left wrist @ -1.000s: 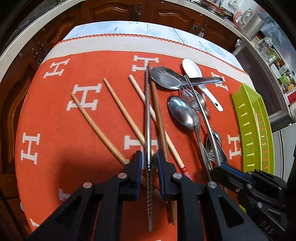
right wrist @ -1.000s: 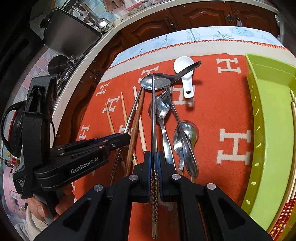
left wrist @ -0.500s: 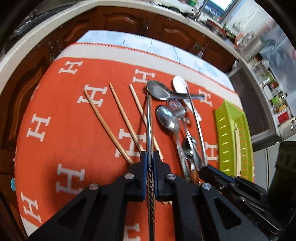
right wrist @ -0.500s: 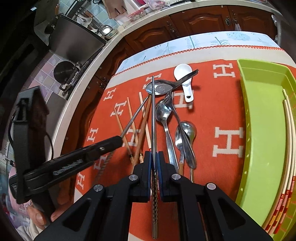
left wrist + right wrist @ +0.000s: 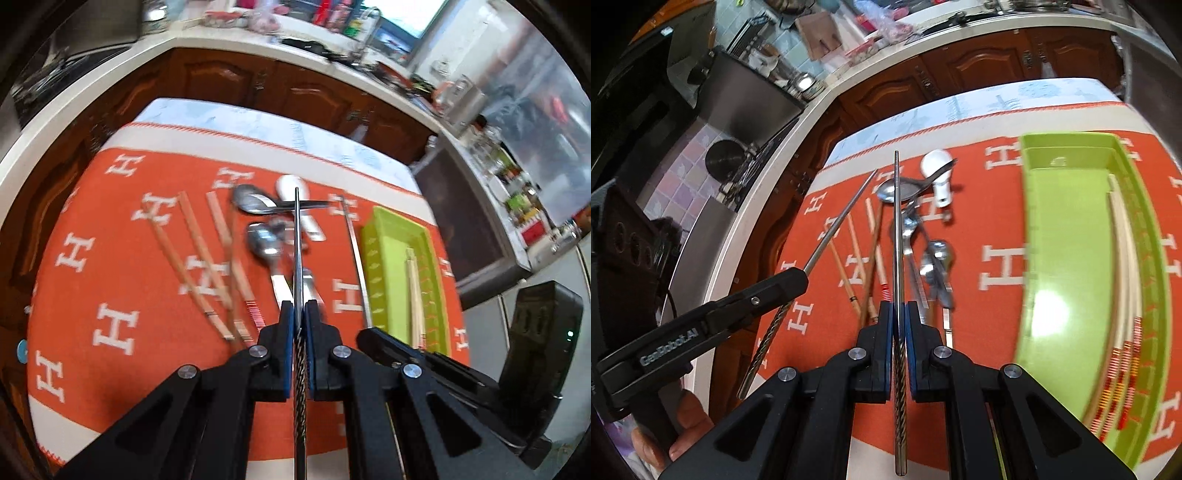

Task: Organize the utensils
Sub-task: 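Lift the steel chopsticks with both tools and carry them toward the green tray, then lower the steel chopsticks into the green tray and open both tools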

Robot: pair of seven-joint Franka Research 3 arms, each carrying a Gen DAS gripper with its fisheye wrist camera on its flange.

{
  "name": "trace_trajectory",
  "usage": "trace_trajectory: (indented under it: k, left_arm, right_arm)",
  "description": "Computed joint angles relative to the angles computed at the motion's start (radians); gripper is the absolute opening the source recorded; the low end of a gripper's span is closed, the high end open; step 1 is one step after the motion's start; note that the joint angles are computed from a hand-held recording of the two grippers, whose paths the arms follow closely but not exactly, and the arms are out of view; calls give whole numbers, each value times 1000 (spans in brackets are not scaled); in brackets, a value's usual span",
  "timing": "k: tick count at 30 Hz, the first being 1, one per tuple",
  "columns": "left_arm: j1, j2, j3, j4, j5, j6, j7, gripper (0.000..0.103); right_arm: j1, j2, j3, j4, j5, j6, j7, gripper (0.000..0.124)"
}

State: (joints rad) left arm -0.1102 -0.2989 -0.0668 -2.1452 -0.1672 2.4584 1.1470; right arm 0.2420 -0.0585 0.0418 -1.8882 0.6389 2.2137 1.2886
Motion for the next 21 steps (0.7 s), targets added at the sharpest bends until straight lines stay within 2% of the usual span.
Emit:
trace_trajectory:
  k: [5,10,16,18,21]
  left_arm:
    - [-46,88,-32,101,-32,-15,47,3]
    - [-64,202,-77,212,-30,-39,55,3]
    - [-68,310,-118,296,-22,-116,68,5]
    - [-67,316,-125,300,-10,-146,73,19]
    - [-69,299,-131,284,14,-150,73,33]
  right_arm:
    - [-38,-50,-32,-44,-31,6,34,6]
    - [-83,-70,-54,-76,-112,1,91,6]
    - [-126,-50,-73,-79,-165,-20,123,9]
    - [-133,-44,-73,-87,-172,-9,123,14]
    - [-137,-39,-69,-93,-194,14,122,22]
